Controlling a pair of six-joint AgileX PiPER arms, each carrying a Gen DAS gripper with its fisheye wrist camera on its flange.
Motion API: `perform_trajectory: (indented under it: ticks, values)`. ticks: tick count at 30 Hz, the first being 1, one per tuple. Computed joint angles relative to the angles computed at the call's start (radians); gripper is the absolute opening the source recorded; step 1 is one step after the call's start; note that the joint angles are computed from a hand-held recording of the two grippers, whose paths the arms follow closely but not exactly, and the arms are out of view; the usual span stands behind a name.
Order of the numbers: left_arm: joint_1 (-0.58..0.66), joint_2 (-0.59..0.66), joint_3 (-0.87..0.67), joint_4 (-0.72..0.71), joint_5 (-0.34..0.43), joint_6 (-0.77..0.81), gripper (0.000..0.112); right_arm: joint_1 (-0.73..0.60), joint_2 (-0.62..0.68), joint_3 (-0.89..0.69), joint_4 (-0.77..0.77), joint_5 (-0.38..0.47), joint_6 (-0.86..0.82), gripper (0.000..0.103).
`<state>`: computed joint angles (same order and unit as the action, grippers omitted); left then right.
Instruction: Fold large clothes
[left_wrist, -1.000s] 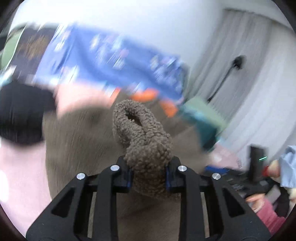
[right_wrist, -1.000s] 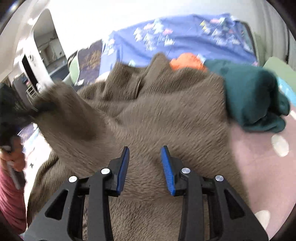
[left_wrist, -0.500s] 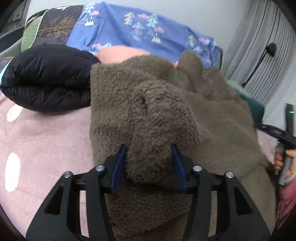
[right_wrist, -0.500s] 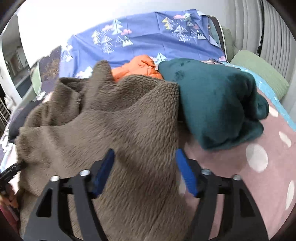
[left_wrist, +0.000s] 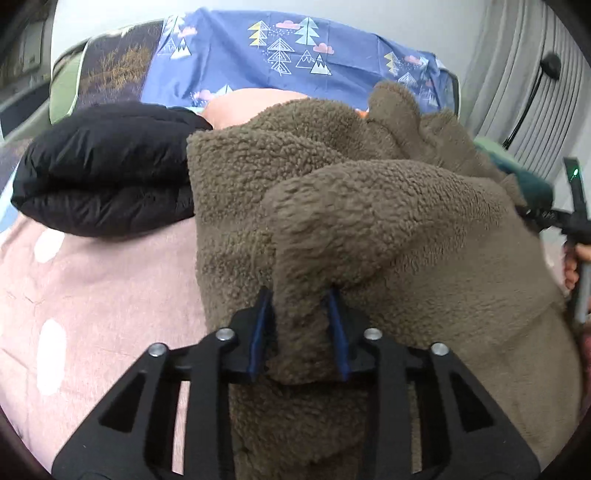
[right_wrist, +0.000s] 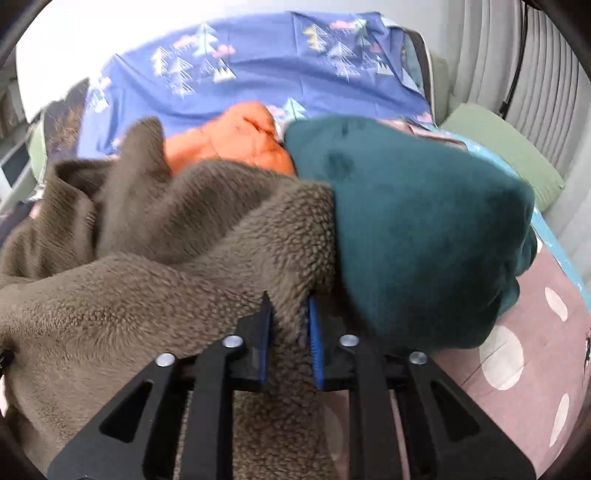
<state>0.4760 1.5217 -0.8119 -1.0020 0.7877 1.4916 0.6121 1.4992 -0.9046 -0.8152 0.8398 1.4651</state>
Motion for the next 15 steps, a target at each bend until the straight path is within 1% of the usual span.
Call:
perform_trajectory:
  ticks: [1,2,3,4,5,6,7,8,9,10,11,12,13,14,15]
  values:
    - [-0.005,-0.021,0.011,-0.005,-0.012,0.003,0.037,0.037,0.003,-0.002,-0.035,0.058,0.051,0.047]
    - [0.002,-0.043,0.016,-0.009,-0.008,0.002,0.042,0.091,0.007,-0.008,-0.072,0.146,0.106,0.049]
    - [0.013,-0.059,0.014,-0.008,0.006,-0.001,0.045,0.178,-0.008,-0.001,-0.132,0.245,0.17,0.049]
    - [0.03,-0.075,0.012,-0.009,0.024,0.0,0.046,0.233,-0.015,-0.003,-0.156,0.304,0.193,0.049]
    - [0.064,-0.108,0.015,-0.03,0.05,0.009,0.046,0.294,-0.041,0.009,-0.182,0.331,0.213,0.049]
    - [0.088,-0.127,0.014,-0.048,0.069,0.015,0.045,0.359,-0.077,0.022,-0.196,0.334,0.232,0.049]
    - [0.127,-0.147,0.011,-0.078,0.115,0.028,0.041,0.407,-0.103,0.031,-0.194,0.312,0.243,0.049]
    - [0.168,-0.159,0.003,-0.105,0.177,0.035,0.041,0.445,-0.122,0.04,-0.184,0.275,0.245,0.049]
    - [0.207,-0.159,-0.012,-0.122,0.257,0.035,0.04,0.476,-0.133,0.05,-0.171,0.216,0.243,0.049]
    - [0.209,-0.17,-0.008,-0.132,0.296,0.028,0.036,0.499,-0.126,0.057,-0.159,0.18,0.244,0.049]
    - [0.185,-0.18,-0.002,-0.119,0.296,0.015,0.036,0.502,-0.102,0.056,-0.139,0.155,0.232,0.049]
    - [0.13,-0.185,0.01,-0.089,0.255,0.004,0.037,0.482,-0.05,0.049,-0.097,0.127,0.201,0.049]
    - [0.058,-0.182,0.018,-0.022,0.175,-0.035,0.037,0.445,0.009,0.04,-0.053,0.109,0.168,0.051]
    - [-0.018,-0.146,0.04,0.038,0.075,-0.054,0.036,0.411,0.056,0.04,-0.027,0.087,0.151,0.056]
    - [-0.07,-0.125,0.068,0.059,-0.025,-0.036,0.035,0.362,0.093,0.065,-0.024,0.025,0.16,0.061]
